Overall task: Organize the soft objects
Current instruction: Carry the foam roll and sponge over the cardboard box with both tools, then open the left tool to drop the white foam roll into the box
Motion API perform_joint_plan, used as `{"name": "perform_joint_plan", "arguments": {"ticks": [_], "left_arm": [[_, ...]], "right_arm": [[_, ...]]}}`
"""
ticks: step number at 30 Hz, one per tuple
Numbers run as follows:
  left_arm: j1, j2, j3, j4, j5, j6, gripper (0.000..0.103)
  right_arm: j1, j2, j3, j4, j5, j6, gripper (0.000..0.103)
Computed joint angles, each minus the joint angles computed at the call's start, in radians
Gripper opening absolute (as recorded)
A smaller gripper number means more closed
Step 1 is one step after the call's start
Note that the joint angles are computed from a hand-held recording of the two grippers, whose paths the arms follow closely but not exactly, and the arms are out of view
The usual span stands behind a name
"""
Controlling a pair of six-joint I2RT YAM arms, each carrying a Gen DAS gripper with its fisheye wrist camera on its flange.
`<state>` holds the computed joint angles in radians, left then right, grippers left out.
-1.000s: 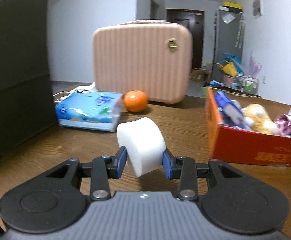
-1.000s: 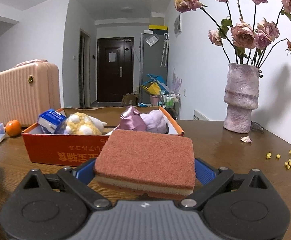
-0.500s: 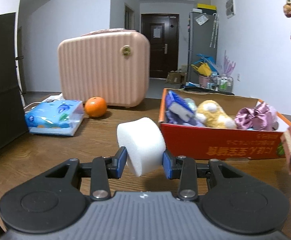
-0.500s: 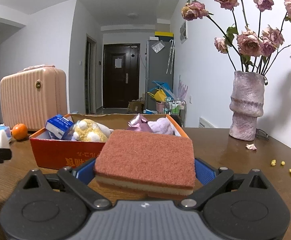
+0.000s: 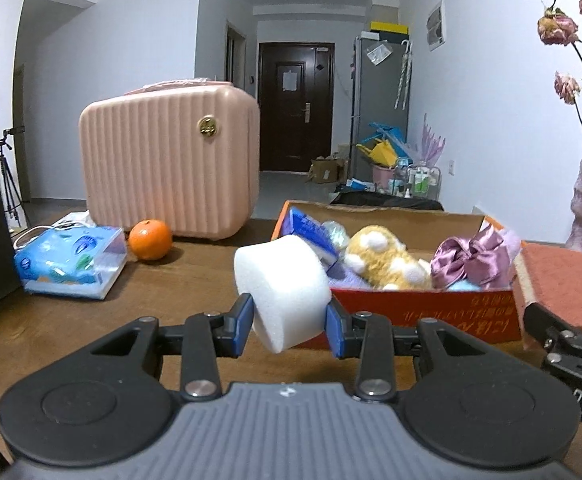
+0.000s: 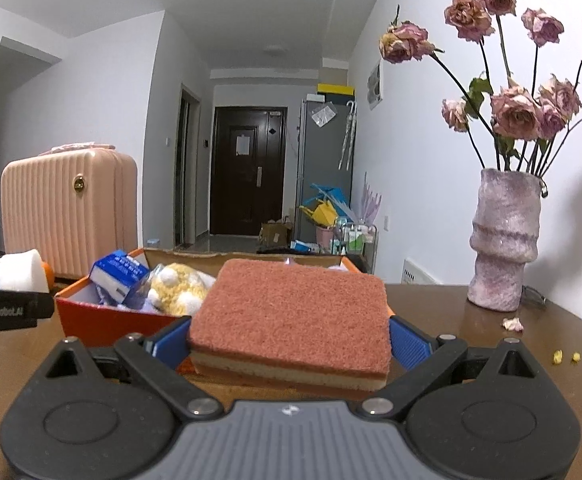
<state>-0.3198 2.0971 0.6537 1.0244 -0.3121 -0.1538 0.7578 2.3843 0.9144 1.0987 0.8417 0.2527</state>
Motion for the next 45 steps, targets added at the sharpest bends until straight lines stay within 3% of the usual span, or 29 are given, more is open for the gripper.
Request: {"name": "perform_joint_plan", "arguments": {"ticks": [14, 27, 29, 34, 37, 45], "left_arm": [[-0.002, 0.071, 0.232, -0.096, 0.054, 0.02, 0.039], [0.048, 0.235, 0.594, -0.299, 0.133, 0.026, 0.04], [0.052, 0.255, 0.633, -0.319, 0.143, 0.035, 0.045], [0.065, 0.276, 0.668, -0.324, 0.144, 0.038, 0.087], [0.067, 0.262, 0.639, -0.292, 0.121, 0.025, 0.103], [0.066, 0.168, 0.482, -0.187, 0.112, 0.024, 0.103]], "right_arm": [[-0.125, 0.065, 0.195, -0.038, -0.112, -0.119, 0.1], [-0.233, 0.162, 0.492, -0.235, -0.289, -0.182, 0.101], [-0.246, 0.17, 0.52, -0.266, -0.314, -0.178, 0.101], [-0.26, 0.16, 0.521, -0.284, -0.329, -0.165, 0.103], [-0.264, 0.135, 0.487, -0.274, -0.34, -0.136, 0.103], [-0.232, 0.057, 0.319, -0.155, -0.303, -0.127, 0.103]]}}
